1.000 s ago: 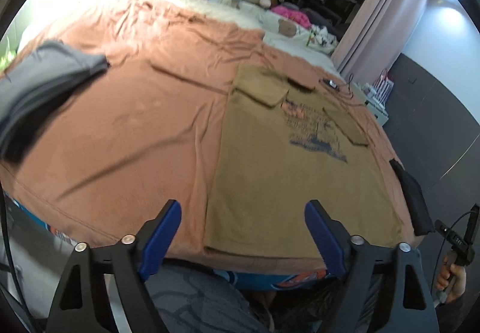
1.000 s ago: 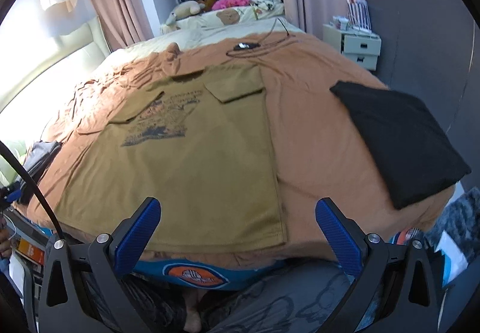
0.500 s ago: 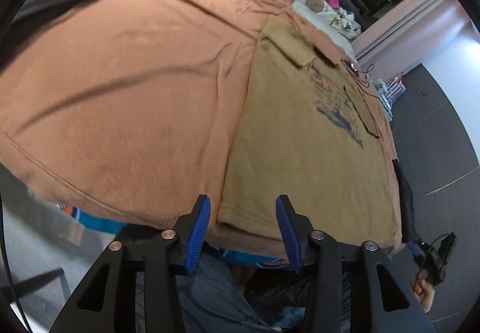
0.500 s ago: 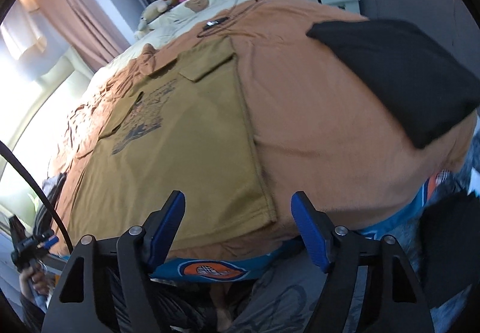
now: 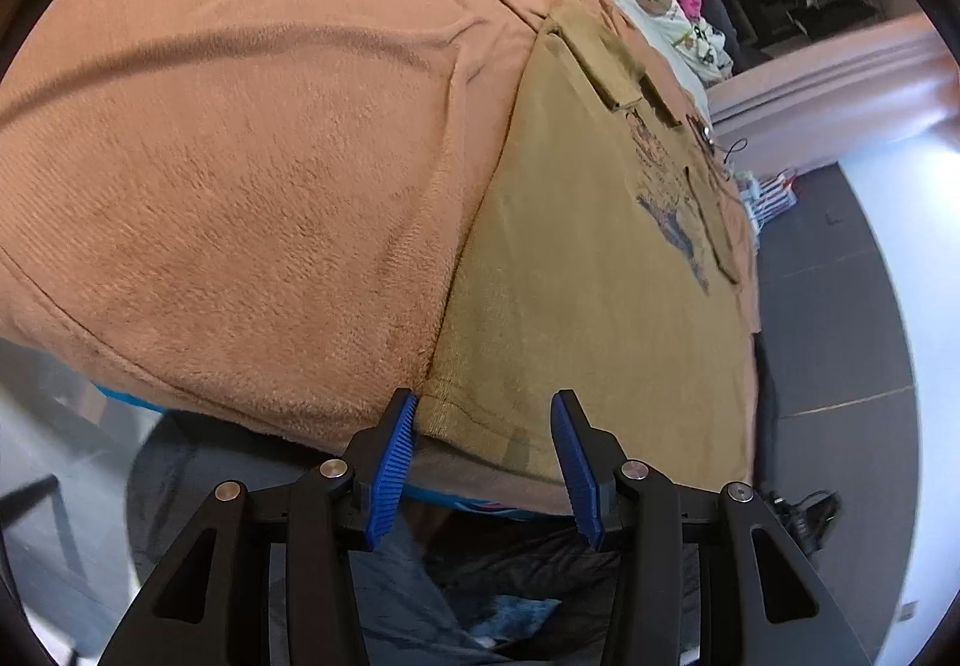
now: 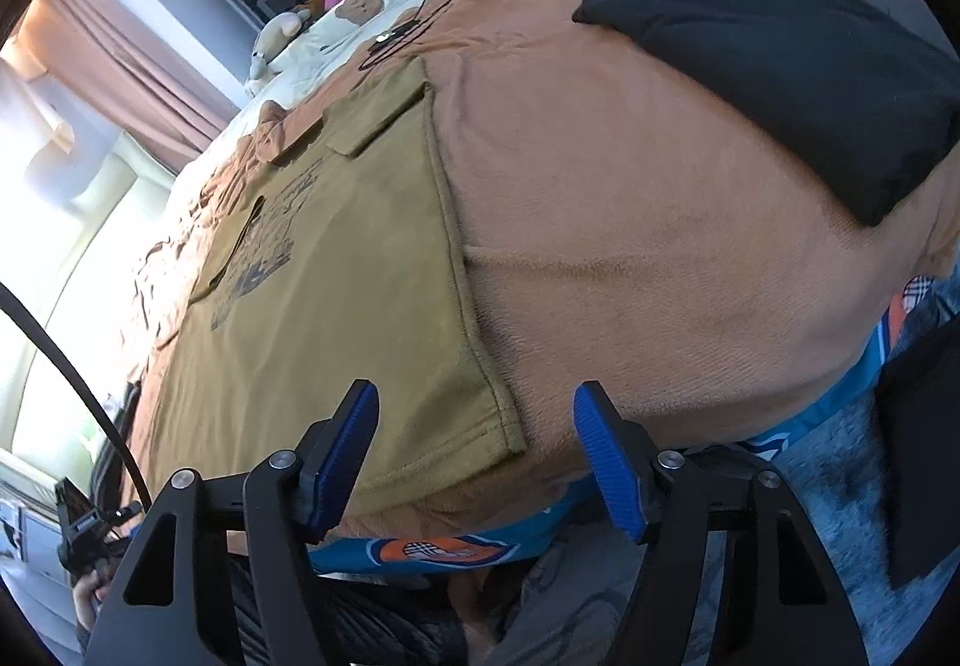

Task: Fold small clothes
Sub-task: 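Grasp the shirt hem with both grippers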

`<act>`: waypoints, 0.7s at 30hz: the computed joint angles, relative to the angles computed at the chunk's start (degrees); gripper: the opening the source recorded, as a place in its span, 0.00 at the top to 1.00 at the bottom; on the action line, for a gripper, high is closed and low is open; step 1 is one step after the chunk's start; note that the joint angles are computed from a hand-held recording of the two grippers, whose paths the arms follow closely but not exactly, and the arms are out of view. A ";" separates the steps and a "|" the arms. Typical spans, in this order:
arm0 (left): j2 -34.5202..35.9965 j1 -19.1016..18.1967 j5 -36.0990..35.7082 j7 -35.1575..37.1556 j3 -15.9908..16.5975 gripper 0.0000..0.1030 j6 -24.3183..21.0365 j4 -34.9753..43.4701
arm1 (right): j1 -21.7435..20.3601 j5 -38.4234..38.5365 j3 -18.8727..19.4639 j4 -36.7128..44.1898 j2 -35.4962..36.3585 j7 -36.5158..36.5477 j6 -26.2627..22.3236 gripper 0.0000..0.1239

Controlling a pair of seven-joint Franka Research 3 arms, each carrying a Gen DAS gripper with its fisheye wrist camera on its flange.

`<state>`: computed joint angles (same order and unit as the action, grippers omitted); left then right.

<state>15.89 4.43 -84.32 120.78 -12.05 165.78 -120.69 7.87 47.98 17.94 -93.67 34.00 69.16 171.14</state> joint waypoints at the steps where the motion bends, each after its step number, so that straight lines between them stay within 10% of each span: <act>1: 0.22 0.36 -1.08 0.52 -0.06 0.54 -0.60 0.32 | -1.15 1.17 1.45 0.40 0.61 -1.30 0.09 0.47; 6: 0.61 0.11 -3.42 0.93 0.59 0.54 -1.11 0.98 | -7.76 12.17 9.28 1.45 2.99 -11.61 1.09 0.46; 21: -0.48 -1.18 -9.09 2.57 2.01 0.66 -0.95 -0.11 | -10.75 33.72 8.48 3.79 5.68 -27.23 -12.04 0.59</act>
